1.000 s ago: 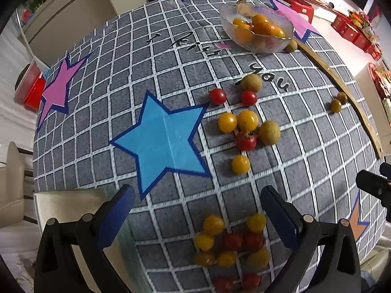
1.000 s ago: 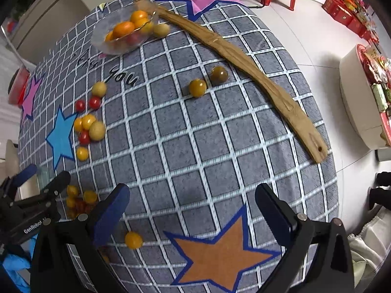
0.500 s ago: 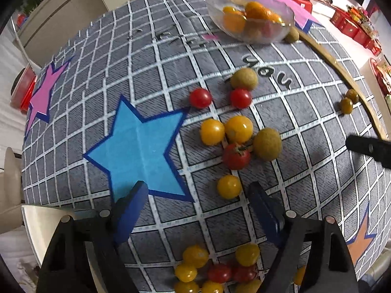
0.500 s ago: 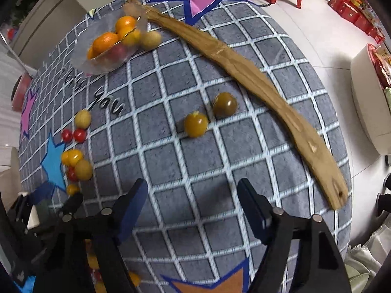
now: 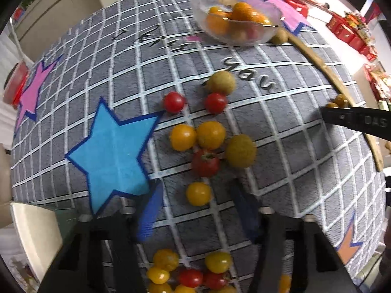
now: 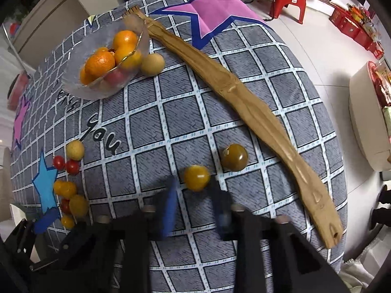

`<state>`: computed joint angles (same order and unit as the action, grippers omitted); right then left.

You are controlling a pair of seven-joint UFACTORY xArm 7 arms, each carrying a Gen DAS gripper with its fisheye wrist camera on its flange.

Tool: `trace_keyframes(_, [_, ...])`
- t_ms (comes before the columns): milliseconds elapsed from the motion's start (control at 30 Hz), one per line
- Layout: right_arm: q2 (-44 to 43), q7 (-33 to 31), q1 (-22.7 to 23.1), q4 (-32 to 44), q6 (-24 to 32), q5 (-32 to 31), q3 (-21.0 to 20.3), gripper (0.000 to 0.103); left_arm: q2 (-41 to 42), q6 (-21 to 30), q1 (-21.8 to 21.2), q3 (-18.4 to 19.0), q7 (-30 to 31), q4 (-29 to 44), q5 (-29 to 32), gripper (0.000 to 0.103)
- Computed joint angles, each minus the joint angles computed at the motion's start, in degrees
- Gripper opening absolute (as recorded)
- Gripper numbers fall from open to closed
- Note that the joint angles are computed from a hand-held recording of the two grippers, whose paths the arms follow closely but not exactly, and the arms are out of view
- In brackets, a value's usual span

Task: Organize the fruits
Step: 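Grasp a yellow cherry tomato with the left tool while the right tool grasps another yellow one, then carry both held yellow tomatoes over the white tray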

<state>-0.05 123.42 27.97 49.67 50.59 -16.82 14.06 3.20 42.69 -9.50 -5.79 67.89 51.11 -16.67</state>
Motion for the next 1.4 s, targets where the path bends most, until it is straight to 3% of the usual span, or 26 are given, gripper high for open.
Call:
trace_keyframes(33, [0.4,-0.5,-0.5,0.2,-0.6,-0.3,-0.5,0.021,-0.8,1.0,0.1,0.0,1.3,-0.4,-0.7,0.019])
trace_keyframes(133, [0.1,-0.3,-0.6,-0.3,-1.3,-0.6,-0.5,0.021,-2.8,5.4,0.1,0.2,4.0,-1.1,-1.8,0.019])
trace_keyframes(367, [-0.5,8.5,2.1,0.5,-4.0,-4.2,2.3,0.021,-4.9,14.1,1.3,2.3,7.2,1.0,-4.2,0.019])
trace_keyframes(600, [4.6,13.8,6.2,7.1,-4.6,-6.7,2.4,0.021,-4.5,17.3,3.8,4.2,11.4,4.1,-3.9,0.019])
trace_keyframes(900, [10.8,14.8,10.9,17.5,0.3,-6.5,0.4,0.021,0.7,23.1,9.7,5.9,16.9,13.6,-1.7,0.019])
trace_keyframes(1400, [22.2,6.9,17.1,38.7,11.3,-3.0,-2.7,0.021,4.8,26.3,14.7,6.6,22.6,21.2,-0.5,0.019])
